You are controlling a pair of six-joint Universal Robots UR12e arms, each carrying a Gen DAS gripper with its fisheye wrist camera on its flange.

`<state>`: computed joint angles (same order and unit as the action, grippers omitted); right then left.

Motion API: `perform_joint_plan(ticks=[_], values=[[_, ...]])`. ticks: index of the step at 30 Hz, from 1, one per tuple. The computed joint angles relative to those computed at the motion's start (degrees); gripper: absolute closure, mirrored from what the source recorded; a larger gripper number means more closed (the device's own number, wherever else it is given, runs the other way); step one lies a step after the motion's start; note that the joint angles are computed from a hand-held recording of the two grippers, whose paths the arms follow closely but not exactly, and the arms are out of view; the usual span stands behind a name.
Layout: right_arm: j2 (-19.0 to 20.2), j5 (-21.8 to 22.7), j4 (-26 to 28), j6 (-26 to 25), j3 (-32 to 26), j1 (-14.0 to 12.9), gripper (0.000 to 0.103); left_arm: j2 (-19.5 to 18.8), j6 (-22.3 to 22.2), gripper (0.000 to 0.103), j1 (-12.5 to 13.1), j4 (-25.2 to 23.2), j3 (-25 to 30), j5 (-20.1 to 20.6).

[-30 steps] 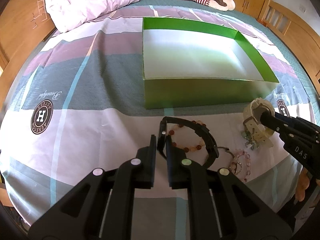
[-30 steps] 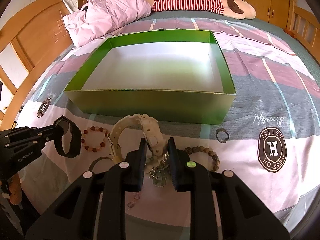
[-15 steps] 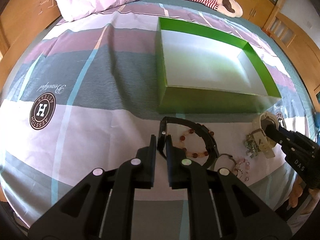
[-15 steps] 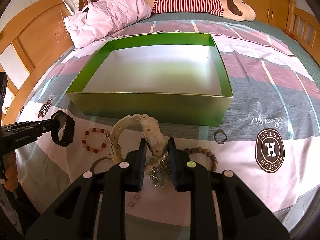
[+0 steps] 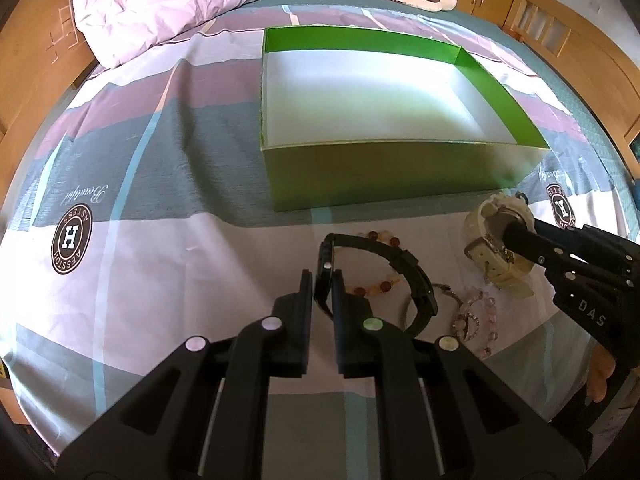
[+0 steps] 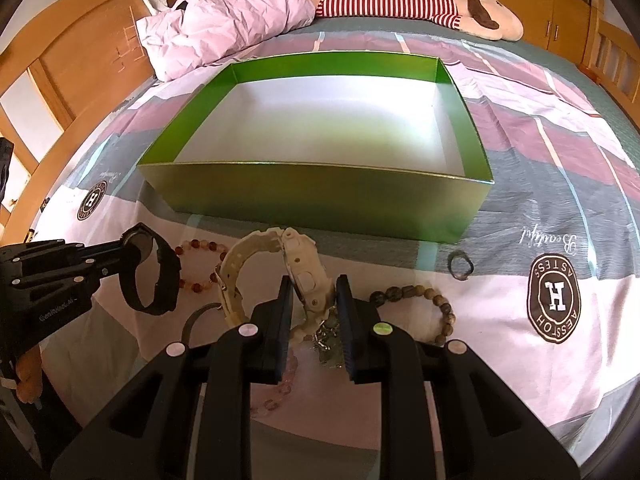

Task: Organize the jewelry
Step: 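Lift the black watch with the left tool while the right tool lifts the cream watch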

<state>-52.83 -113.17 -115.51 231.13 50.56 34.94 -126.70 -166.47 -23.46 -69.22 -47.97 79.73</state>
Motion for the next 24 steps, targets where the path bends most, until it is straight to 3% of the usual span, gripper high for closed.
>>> perform_joint_plan(ticks=[24], values=[[0.03, 0.34, -0.98, -0.94, 0.19, 0.05, 0.081, 0.25, 0.27, 0.094, -0.08, 1.51, -0.59, 0.08]])
